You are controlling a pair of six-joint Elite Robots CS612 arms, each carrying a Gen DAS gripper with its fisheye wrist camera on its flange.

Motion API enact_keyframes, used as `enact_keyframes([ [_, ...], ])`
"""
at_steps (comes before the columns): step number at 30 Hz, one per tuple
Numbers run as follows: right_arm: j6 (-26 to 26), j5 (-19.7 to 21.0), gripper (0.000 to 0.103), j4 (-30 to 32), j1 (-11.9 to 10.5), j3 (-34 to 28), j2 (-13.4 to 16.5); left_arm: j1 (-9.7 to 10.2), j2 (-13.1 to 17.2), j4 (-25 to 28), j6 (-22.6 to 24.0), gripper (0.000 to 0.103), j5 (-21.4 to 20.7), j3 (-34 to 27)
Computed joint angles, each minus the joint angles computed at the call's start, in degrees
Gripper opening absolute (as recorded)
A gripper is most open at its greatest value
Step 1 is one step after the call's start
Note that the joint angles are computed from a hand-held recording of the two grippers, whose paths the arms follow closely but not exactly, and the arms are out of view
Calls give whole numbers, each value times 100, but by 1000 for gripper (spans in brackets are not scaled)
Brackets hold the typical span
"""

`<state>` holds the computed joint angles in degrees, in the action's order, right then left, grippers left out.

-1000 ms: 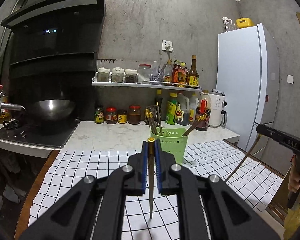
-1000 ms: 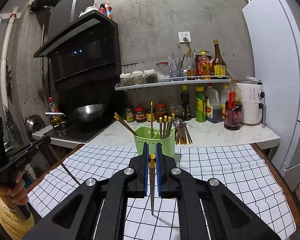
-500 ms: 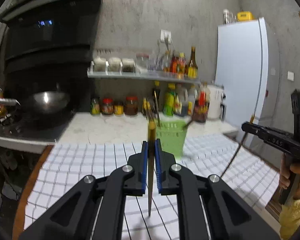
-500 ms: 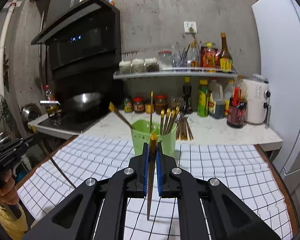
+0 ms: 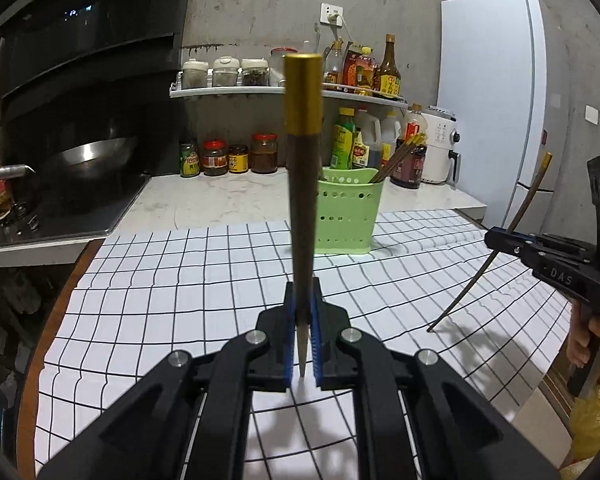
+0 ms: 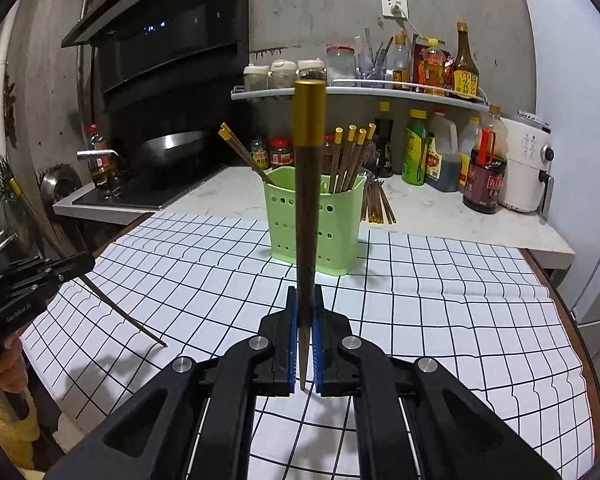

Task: Organize utensils
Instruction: 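Lift both held chopsticks upright and carry them toward the green holder, then lower both chopsticks into the green holder and open both tools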

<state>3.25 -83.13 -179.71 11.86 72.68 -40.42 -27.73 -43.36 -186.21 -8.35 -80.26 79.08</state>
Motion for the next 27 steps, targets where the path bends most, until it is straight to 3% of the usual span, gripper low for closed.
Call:
enact_keyframes([
  [8, 143, 269, 6, 31, -105, -342, 152, -20, 226, -4, 308, 6, -132, -481],
  [15, 206, 406, 6, -426, -132, -1567, 616, 49, 652, -126, 644, 6, -243, -1760],
  [19, 234, -9, 7, -653, -115, -2488, 1046, 73, 1087, -41, 626, 6, -275, -2815],
  [21, 282, -155, 7, -347, -134, -3088, 1332, 68, 1438, 279, 694, 6, -151, -3526],
  [24, 437, -155, 7, 474, -178, -3858, 1717, 131, 1990, 1332, 455, 6, -418, -4635],
  [27, 403, -163, 7, 1123, -191, -4393, 2017, 139, 2522, 2173, 480, 6, -396, -5618],
])
